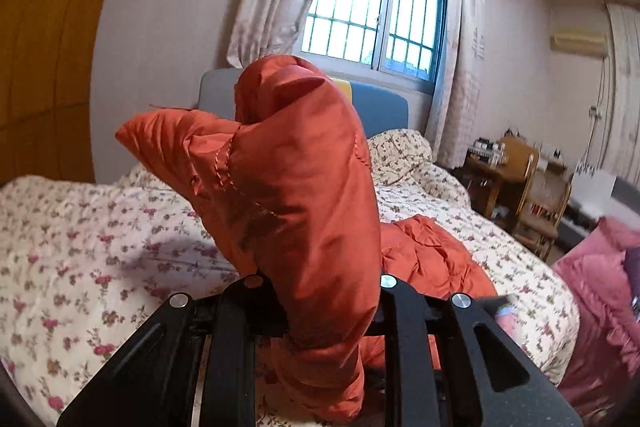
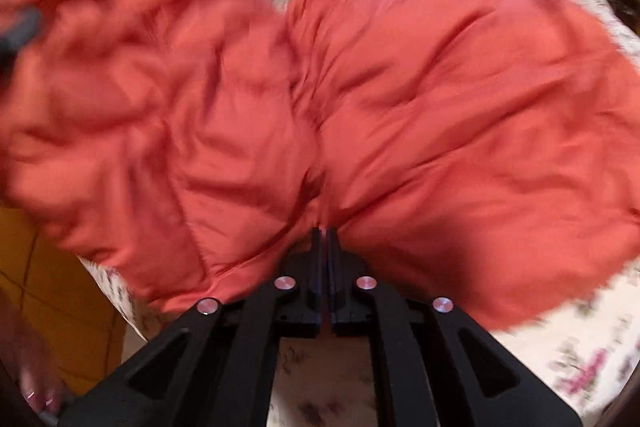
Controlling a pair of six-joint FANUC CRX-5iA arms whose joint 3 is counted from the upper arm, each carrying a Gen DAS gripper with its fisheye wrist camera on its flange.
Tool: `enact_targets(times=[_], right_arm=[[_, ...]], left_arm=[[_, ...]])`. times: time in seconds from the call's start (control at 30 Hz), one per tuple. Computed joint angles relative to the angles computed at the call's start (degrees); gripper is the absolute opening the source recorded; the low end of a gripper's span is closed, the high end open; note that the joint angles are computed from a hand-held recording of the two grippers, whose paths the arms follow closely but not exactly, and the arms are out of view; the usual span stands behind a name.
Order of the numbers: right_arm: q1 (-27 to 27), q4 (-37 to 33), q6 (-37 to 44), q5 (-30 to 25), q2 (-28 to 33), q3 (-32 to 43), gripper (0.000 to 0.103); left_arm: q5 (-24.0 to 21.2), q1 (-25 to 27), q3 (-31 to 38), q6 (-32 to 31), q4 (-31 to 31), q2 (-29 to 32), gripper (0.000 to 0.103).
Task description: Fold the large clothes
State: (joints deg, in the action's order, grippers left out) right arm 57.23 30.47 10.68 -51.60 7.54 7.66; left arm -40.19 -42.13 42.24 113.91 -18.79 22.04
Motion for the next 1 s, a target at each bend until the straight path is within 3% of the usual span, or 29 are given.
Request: enact_targets(times=[0.07, 0.13, 0.2, 0.27, 0.33, 0.43, 0.57, 0.8, 1.0], right_arm=[[1.5, 8.2, -6.6, -1.6, -3.8, -5.4, 0.016], [2.7, 13.6, -10.9, -7.3, -5.8, -8.1, 0.016], [3.3, 15.2, -13.5, -12.4, -6.6, -9.3, 0.016], [2.4, 11.9, -13.1, -15.8, -6.5, -8.9, 0.016], [0.4, 6.7, -11.2, -13.1, -7.0, -9.5, 0.016], [0.3, 8.6, -11.8, -11.5, -7.8, -11.4, 0.016], [0.2, 11.2, -19.0, -8.4, -11.9, -16.2, 0.014], [1.9, 15.0, -22.9, -17.5, -14.9, -16.8, 0.018], [2.9, 15.8, -27.7, -18.9, -19.6, -21.3, 0.019]], left_arm=[[-1.2, -0.5, 1.7, 0.2, -0.7, 0.9, 0.020], [-2.3, -1.0, 3.6, 0.2, -1.2, 2.1, 0.020], [-2.7, -1.6, 4.2, -0.3, -2.0, 2.4, 0.021], [-2.6, -1.8, 4.9, -1.8, -1.7, 2.9, 0.021], [-2.9, -2.8, 6.4, -2.6, -2.3, 4.1, 0.020], [-3.8, -3.4, 9.6, -5.3, -1.1, 6.5, 0.021], [-5.3, -4.2, 13.9, -8.5, 0.4, 9.7, 0.021], [-6.6, -5.3, 19.3, -12.6, 3.5, 14.4, 0.022], [-10.4, -6.4, 27.2, -21.1, 7.4, 21.0, 0.024]])
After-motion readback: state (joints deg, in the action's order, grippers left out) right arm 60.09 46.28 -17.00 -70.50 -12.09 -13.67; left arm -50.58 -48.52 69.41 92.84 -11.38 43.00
